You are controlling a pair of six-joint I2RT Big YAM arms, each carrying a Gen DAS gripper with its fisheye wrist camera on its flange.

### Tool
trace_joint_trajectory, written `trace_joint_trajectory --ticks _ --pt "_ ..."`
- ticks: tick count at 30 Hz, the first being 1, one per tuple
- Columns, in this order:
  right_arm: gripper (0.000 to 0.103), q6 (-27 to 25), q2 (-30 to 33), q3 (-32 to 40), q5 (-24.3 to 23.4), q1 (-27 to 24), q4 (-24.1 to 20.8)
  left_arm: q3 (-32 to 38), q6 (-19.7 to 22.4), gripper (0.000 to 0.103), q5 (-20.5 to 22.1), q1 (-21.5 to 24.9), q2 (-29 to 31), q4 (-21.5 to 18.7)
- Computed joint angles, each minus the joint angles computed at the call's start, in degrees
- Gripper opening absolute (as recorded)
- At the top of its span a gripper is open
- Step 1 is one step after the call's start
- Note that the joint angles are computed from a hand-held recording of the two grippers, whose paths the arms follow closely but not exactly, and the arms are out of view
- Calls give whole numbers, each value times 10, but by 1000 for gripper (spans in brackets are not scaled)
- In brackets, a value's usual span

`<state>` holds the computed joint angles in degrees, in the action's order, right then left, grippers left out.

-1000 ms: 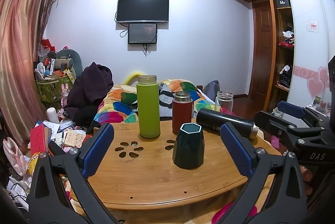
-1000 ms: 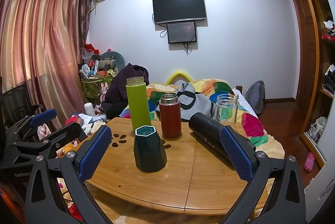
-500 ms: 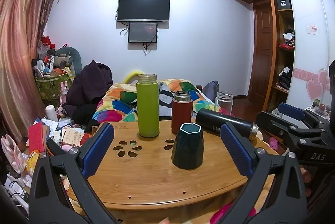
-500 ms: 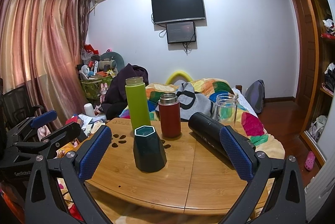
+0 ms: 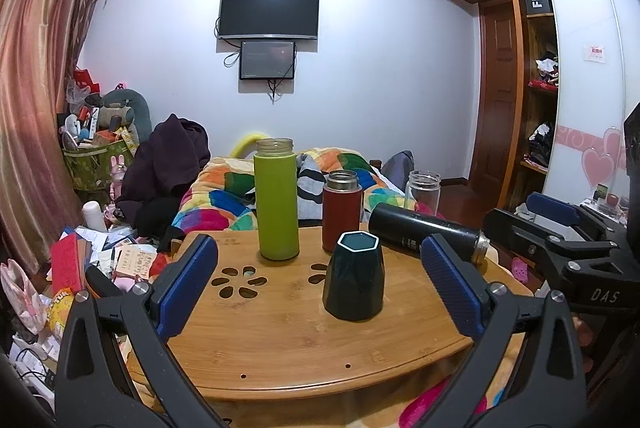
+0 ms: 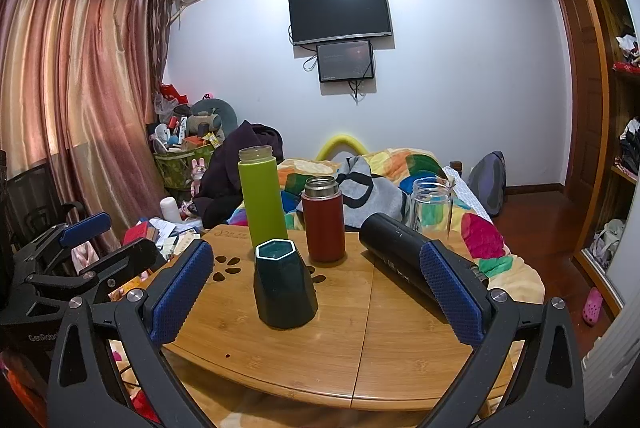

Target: Flip cup upside down

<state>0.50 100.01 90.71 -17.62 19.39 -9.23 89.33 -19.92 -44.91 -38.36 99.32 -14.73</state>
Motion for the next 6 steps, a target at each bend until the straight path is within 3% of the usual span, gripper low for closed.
trace_joint_trajectory --ticks 6 --pt "103 1 1 -1 2 2 0 -4 -3 103 1 0 -3 3"
